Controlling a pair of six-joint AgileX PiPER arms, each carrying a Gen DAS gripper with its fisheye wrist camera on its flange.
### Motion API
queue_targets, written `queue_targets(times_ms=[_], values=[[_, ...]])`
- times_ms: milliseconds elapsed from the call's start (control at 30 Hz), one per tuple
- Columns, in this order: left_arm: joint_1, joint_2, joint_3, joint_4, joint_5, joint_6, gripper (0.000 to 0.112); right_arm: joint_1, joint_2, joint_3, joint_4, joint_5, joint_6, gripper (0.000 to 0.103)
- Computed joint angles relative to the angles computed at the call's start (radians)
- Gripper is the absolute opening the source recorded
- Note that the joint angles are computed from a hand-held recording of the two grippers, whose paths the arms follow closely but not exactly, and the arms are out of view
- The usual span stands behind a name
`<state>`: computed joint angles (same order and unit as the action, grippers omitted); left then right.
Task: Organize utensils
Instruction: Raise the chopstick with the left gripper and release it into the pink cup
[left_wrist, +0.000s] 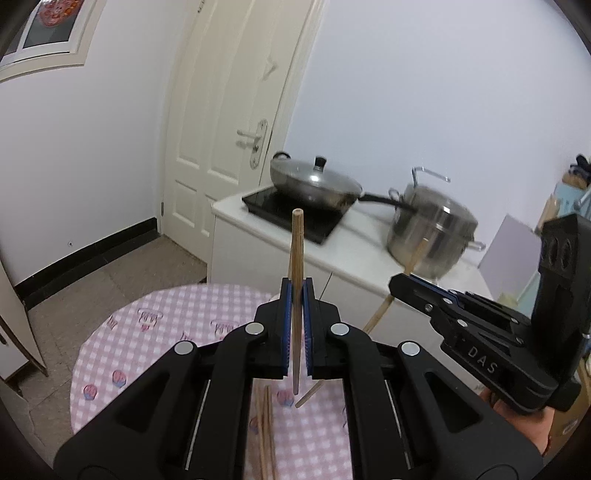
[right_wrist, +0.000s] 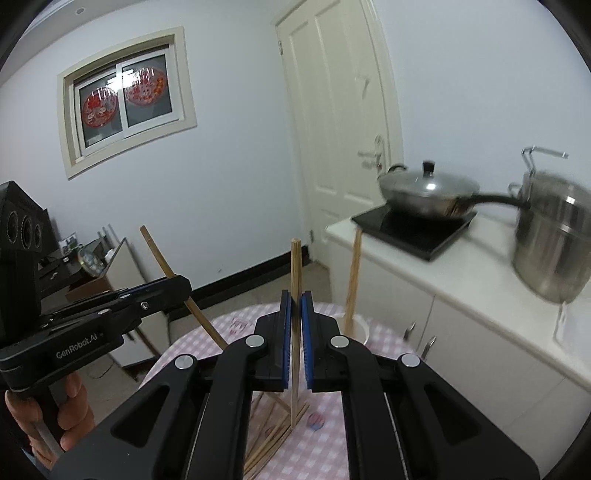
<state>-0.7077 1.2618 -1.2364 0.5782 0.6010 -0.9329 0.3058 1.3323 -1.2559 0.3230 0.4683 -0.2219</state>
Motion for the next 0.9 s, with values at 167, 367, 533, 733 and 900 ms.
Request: queue_targets(times_ms=[167, 367, 533, 733, 900], values=[[0.028, 0.047, -0.040, 0.068, -0.055, -0.098, 0.006, -0.012, 0.024, -0.026, -0.023, -0.070, 0.013, 0.004], [0.058, 0.105, -0.081, 0.177, -0.098, -0.225, 0.006, -0.021, 0.068, -0.055, -0.070, -0.156, 0.036, 0.004], [0.096, 0.166, -0.121, 0.238, -0.138, -0.318, 0.006, -0.026, 0.100, -0.065, -0.134, -0.234, 0.083, 0.004], [0.125, 0.240, -0.163, 0.285, -0.178, -0.381, 0.006, -0.042, 0.162, -0.086, -0.094, -0.273, 0.035, 0.004], [0.125, 0.311, -0.196, 0.329, -0.179, -0.416, 0.006, -0.061, 0.193, -0.078, 0.012, -0.279, -0.069, 0.004]])
